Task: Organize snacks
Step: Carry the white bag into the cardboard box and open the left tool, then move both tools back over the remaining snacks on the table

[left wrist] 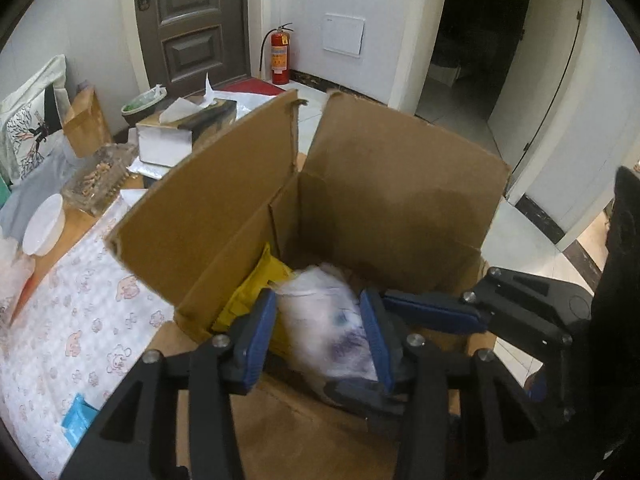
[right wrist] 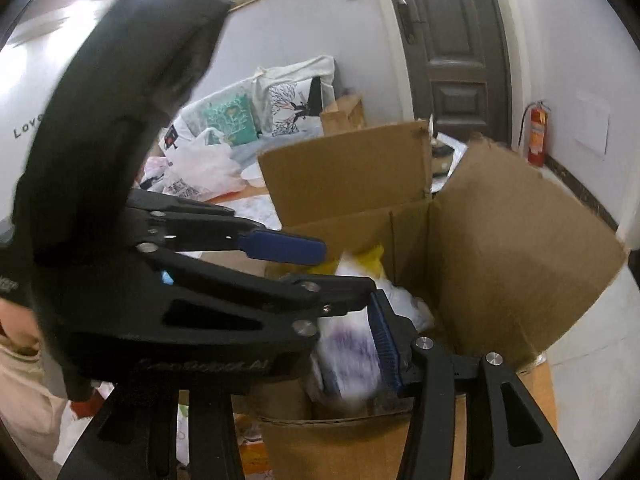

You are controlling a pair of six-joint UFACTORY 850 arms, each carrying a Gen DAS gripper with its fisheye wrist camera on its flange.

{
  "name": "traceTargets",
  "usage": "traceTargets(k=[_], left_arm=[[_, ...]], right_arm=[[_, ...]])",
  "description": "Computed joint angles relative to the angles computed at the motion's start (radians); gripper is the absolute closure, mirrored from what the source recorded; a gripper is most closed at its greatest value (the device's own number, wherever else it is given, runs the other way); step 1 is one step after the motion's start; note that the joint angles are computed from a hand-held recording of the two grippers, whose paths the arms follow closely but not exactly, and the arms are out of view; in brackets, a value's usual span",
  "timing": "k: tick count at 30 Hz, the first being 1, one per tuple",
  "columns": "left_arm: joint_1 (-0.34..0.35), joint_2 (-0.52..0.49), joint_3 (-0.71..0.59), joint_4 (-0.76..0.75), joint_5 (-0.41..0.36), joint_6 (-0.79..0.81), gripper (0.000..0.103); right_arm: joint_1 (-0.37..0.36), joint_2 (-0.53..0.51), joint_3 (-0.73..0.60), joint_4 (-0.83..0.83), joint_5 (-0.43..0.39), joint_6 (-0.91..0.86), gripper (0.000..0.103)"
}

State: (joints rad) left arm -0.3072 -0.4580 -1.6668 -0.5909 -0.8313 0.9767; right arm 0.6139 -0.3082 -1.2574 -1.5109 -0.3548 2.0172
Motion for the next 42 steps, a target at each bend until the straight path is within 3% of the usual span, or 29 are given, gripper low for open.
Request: traceTargets(k=[9,13,19,21,24,30,35,42], left_arm=[[0.046,0.068,0.051,-0.057,0.028,0.065,0.057],[0.094,0.129,0.100,-0.102,0.049,0.111,0.050],[0.202,0.209,0.173,-0.186,0.046,0.197,0.049],[0.240,0.226,0.193,-0.211,0.047,0.223,0.048],[0.301,0.237,0.214,-0.242,0.049,0.248,0.039],[0.406,0.232,0.252,-0.282,0.041,0.288,0.038],[0.474,0.181,0.249,-0.290,0.026,0.280,0.029],[0.496,0.108,0.254,-0.290,0.003,0.260,0.029]], right_arm=[[0.027,-0.002,-0.020,0.062,-0.029,-0.061,0.061],[0.065,-0.001,-0.044,0.078,-0.065,-0.095,0.061],[0.120,-0.049,-0.141,0.148,-0.087,-0.203,0.061],[0.136,-0.080,-0.188,0.182,-0.088,-0.252,0.061],[0.161,-0.135,-0.268,0.254,-0.090,-0.350,0.061],[0.198,-0.283,-0.464,0.507,-0.109,-0.635,0.060],[0.213,-0.420,-0.631,0.719,-0.165,-0.848,0.053],[0.198,-0.545,-0.763,0.825,-0.273,-0.873,0.047]])
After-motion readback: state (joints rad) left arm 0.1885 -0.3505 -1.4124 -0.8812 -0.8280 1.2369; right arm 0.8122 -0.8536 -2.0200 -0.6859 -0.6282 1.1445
